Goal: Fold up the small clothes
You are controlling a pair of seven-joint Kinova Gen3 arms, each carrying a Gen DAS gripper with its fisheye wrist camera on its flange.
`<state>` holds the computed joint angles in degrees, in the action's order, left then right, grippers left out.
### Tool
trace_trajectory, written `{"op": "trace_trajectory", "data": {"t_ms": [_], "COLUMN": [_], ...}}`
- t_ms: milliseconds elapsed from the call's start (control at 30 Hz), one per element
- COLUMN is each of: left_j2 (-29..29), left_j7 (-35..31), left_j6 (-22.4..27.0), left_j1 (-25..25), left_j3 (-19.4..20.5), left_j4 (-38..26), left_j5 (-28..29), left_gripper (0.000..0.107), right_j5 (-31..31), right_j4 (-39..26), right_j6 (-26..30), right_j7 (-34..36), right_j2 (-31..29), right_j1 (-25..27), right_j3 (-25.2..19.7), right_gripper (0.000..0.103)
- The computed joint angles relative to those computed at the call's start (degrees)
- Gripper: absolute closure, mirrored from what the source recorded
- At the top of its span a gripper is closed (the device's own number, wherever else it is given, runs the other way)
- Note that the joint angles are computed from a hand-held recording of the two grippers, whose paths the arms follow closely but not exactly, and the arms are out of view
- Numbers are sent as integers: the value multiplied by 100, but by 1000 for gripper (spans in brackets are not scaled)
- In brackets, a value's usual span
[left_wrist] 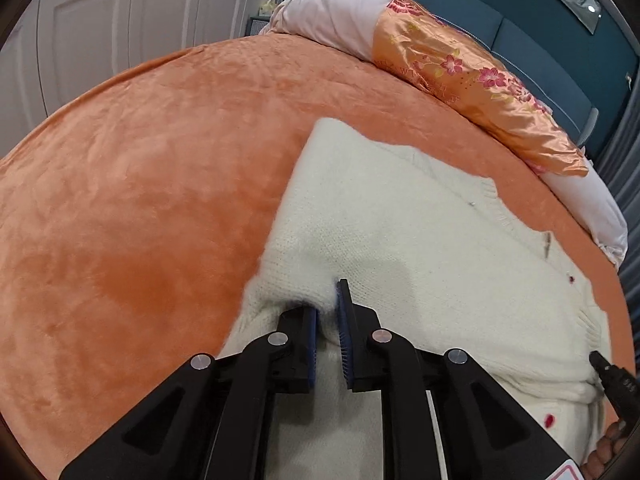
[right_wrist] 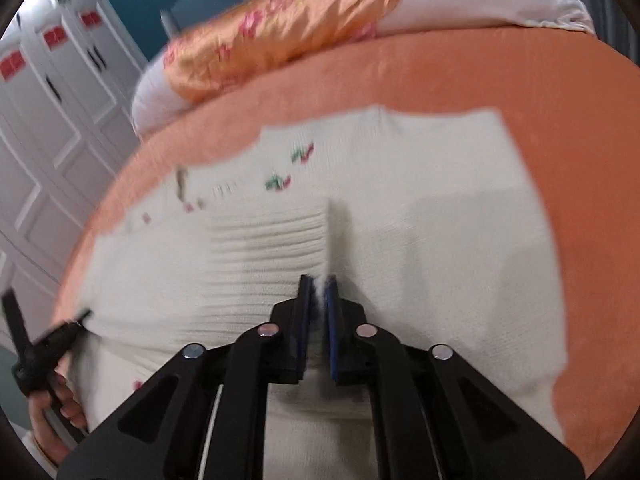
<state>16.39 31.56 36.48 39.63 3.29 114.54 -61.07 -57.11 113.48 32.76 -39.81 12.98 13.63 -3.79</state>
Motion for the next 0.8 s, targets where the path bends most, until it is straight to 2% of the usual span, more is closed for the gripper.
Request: {"op": "trace_trajectory", "data": {"t_ms": [67, 133, 200, 267, 333, 400, 467, 533, 633, 733, 800], "left_j2": [-244, -628, -1073, -1602, -2119, -2522, -2723, -2716, -2692, -2660, -2708], "left_j7": [-52, -83, -148, -158, 45, 216, 351, 476, 901, 1156, 1422], "left_j6": [-13, -10, -236, -361, -233, -168, 204, 636, 1242, 1706, 1883], "left_j1": [34, 63, -19, -25, 141, 235, 419, 467, 392, 277, 259], "left_j3": [94, 278, 502, 787, 1156, 1532, 2050, 2481, 3166, 3554, 3728], "left_j4": [171, 490, 916, 1389, 1805, 2066, 2055, 1888, 1647, 1482, 1474], "left_j5": [66, 268, 459, 826, 1211, 1554, 1944, 2170, 2360, 2507, 2616], "left_gripper": [90, 90, 84, 80, 78, 78, 78, 78, 70, 69, 65], "right_j5": [118, 103, 358, 769, 1235, 1701, 2167, 2622, 2888, 2896, 2892], "right_j4": [132, 451, 731, 966, 1214, 1366, 1573, 1637, 1763, 1913, 1974], "right_j6": [400, 646, 1019, 1391, 1786, 2252, 2718, 3184, 3746, 3921, 3901], "right_j7": [-186, 0, 237, 250, 459, 729, 844, 687, 807, 849, 839], "right_j2": [-494, -1025, -1485, -1958, -2340, -2601, -2782, -2935, -2905, -3037, -3114], "right_j1": [218, 376, 523, 706, 1029, 1477, 1709, 1603, 1488, 1527, 1487], "right_j3": [112, 366, 814, 1163, 1456, 1709, 2240, 2771, 3481, 3570, 3498], "right_gripper": [92, 91, 82, 58, 54, 54, 52, 52, 51, 50, 49]}}
